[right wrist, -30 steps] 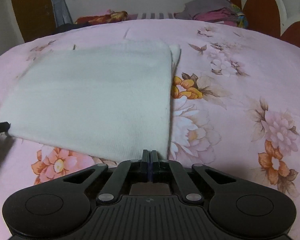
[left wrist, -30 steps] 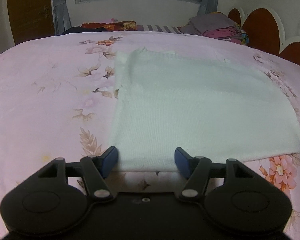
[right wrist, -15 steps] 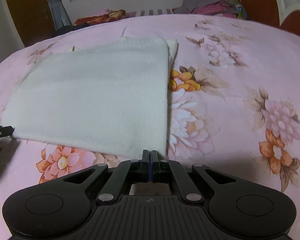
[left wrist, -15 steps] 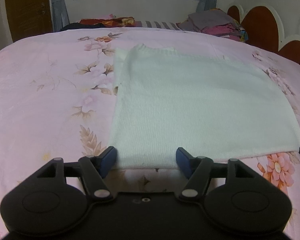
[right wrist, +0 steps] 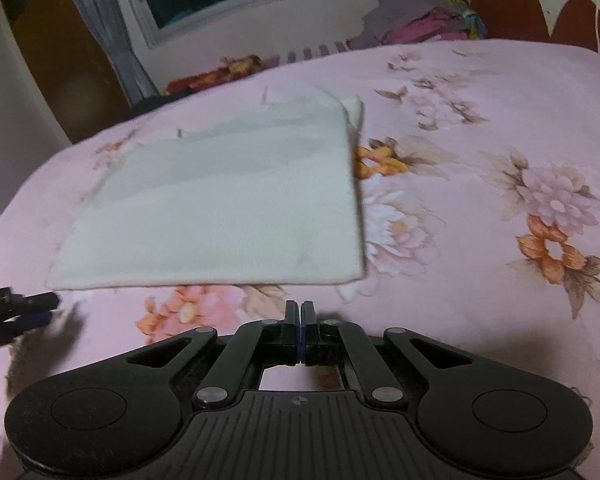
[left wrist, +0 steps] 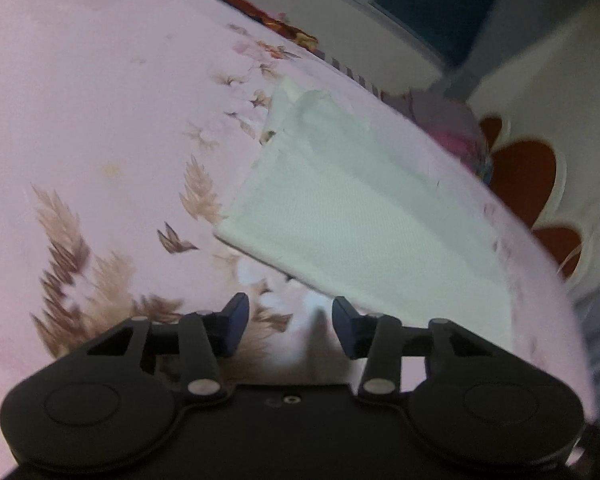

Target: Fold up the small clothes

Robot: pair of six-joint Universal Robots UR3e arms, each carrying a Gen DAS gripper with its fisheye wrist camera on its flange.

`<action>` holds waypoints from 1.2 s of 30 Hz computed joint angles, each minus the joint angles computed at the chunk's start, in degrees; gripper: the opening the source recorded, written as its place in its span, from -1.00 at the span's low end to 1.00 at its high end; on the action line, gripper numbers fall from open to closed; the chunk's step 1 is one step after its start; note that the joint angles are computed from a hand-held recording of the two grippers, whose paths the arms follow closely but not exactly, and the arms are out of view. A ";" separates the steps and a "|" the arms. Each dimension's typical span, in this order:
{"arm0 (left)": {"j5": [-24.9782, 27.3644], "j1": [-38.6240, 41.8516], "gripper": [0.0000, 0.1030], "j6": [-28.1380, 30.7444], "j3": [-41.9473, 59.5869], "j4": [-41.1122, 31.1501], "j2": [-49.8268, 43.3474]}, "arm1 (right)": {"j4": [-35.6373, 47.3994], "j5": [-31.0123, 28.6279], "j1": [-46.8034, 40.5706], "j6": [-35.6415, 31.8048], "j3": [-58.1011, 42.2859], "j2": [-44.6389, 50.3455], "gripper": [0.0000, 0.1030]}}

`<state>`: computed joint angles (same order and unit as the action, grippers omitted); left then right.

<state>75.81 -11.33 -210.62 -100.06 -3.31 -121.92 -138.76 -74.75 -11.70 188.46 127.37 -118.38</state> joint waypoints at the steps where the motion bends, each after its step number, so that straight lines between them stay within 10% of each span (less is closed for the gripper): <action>1: -0.66 0.14 -0.17 -1.93 0.68 0.88 -1.05 | -1.02 0.13 0.61 0.45 -0.22 0.45 -1.00; 16: -4.06 1.69 -0.26 -24.67 15.10 17.78 -20.03 | -15.59 -5.10 9.15 7.11 -17.48 27.00 -1.00; 22: -0.03 0.49 -0.79 -28.03 20.86 17.29 -24.40 | -16.95 -4.51 12.12 7.64 -29.70 40.32 -1.00; 36: 5.02 -0.70 -0.62 -25.40 20.51 11.50 -20.62 | -12.34 -3.23 16.19 10.13 -49.53 57.74 -1.00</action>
<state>80.82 -12.03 -236.02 -79.55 8.19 -142.55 -151.09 -77.98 4.50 198.59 77.84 -60.64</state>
